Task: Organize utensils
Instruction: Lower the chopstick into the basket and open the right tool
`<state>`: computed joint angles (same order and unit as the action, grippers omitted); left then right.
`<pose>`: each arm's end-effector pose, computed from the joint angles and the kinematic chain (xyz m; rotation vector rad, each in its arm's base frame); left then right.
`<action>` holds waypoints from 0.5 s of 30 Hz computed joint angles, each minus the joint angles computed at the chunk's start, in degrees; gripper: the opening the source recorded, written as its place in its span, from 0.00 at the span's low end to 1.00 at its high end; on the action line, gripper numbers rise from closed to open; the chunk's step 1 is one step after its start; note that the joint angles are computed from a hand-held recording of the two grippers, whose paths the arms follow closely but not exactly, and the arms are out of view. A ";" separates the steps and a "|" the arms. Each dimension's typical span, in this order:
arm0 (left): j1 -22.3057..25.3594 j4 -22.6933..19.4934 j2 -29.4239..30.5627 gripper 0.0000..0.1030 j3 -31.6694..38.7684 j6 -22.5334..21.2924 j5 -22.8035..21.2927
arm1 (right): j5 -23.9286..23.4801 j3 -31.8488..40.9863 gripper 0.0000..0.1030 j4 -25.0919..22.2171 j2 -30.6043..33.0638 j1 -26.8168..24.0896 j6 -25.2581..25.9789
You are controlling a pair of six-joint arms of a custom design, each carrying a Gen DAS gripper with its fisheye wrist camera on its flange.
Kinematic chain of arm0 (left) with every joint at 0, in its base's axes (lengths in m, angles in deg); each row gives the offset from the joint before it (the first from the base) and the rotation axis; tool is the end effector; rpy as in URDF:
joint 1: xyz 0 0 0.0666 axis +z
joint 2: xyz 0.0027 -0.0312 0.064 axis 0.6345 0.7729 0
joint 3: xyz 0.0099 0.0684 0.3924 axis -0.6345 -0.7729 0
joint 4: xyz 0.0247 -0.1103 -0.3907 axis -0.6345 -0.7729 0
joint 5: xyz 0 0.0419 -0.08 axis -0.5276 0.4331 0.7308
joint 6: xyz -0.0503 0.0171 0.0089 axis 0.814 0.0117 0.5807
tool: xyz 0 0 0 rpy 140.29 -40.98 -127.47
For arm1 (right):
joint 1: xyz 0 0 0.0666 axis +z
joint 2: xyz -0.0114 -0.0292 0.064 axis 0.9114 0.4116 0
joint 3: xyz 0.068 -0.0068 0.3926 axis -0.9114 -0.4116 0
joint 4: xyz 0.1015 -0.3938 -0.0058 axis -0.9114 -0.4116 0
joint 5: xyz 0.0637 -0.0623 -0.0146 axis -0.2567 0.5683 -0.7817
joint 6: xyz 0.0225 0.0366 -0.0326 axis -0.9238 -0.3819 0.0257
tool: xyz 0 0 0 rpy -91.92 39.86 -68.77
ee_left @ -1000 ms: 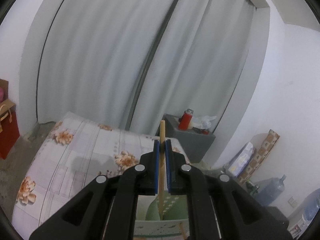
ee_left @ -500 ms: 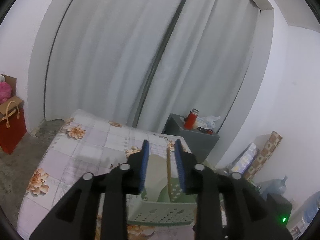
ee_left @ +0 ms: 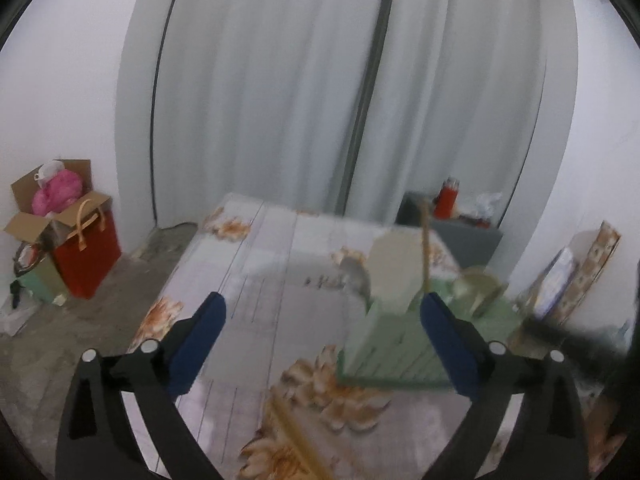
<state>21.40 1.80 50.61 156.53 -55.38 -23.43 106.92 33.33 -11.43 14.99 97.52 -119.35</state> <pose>0.7107 -0.2366 0.5466 0.2879 2.0822 -0.4158 0.5418 0.3219 0.5649 0.1773 2.0961 0.3021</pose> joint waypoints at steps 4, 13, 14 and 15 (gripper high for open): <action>-0.47 1.47 -2.81 0.95 -6.83 -2.28 -3.14 | 1.21 2.69 0.04 -0.11 0.79 -0.08 2.47; -0.52 -1.05 -3.76 0.95 -10.31 -3.37 -6.30 | 2.03 7.26 0.04 0.68 1.88 -0.92 6.24; -0.46 -1.31 -3.68 0.95 -10.29 -3.28 -6.37 | 2.24 7.94 0.04 0.80 2.06 -1.01 6.81; -0.39 -1.67 -3.46 0.95 -10.10 -3.10 -6.55 | 2.42 8.77 0.04 0.89 2.34 -1.15 7.40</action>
